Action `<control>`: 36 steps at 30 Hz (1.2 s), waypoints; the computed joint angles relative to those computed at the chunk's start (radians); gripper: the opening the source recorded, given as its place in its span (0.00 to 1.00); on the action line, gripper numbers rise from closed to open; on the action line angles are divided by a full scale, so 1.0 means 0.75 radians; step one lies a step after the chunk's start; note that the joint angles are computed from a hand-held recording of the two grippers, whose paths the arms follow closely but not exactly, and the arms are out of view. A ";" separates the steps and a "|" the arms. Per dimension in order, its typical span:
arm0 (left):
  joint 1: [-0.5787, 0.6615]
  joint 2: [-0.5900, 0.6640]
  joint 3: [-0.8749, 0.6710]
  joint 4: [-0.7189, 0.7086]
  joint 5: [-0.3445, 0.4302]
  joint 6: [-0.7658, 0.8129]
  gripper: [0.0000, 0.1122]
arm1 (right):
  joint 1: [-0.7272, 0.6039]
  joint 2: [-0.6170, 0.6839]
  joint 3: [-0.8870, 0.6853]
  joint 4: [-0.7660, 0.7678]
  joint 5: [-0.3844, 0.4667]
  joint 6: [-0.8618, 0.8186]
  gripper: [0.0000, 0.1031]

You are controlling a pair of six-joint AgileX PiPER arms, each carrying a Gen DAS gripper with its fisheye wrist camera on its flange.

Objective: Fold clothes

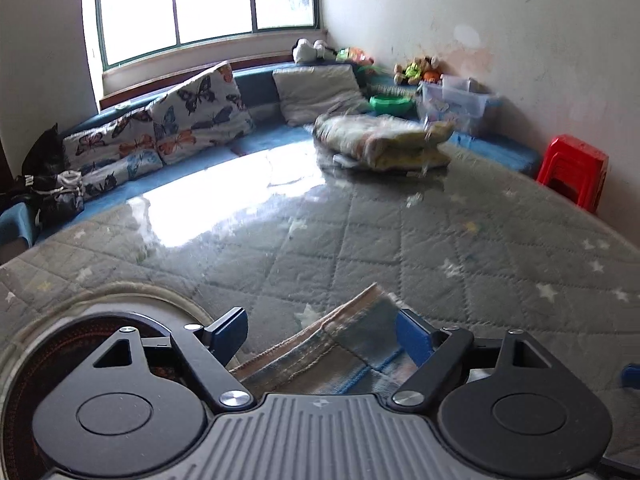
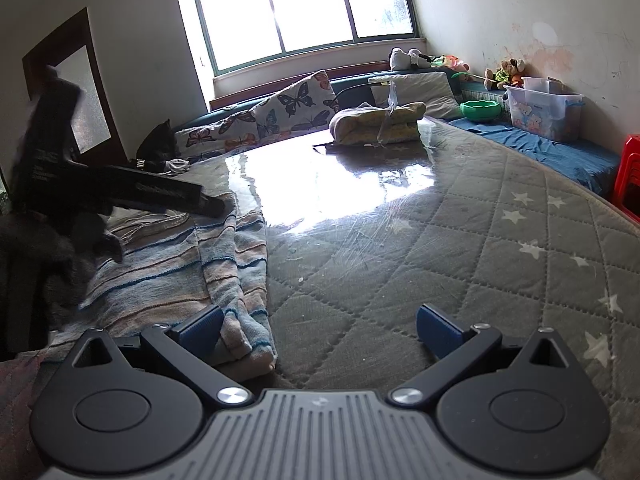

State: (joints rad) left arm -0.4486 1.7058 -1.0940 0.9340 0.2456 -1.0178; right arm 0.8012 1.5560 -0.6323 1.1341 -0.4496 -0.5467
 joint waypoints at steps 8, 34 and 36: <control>0.023 -0.381 0.324 -0.047 -0.086 -0.041 0.82 | -0.001 0.007 -0.007 0.007 -0.004 -0.001 1.00; -0.011 -1.191 0.965 -0.378 0.244 0.102 0.92 | 0.111 -0.022 -0.032 0.319 -0.114 -0.282 1.00; -0.029 -1.178 0.965 -0.372 0.258 0.086 0.92 | 0.135 -0.048 -0.028 0.351 -0.115 -0.312 1.00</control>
State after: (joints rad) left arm -0.4703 0.8226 -0.3702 0.6548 0.4390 -0.9532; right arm 0.9023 1.5200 -0.6536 1.3974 -0.5360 -0.7803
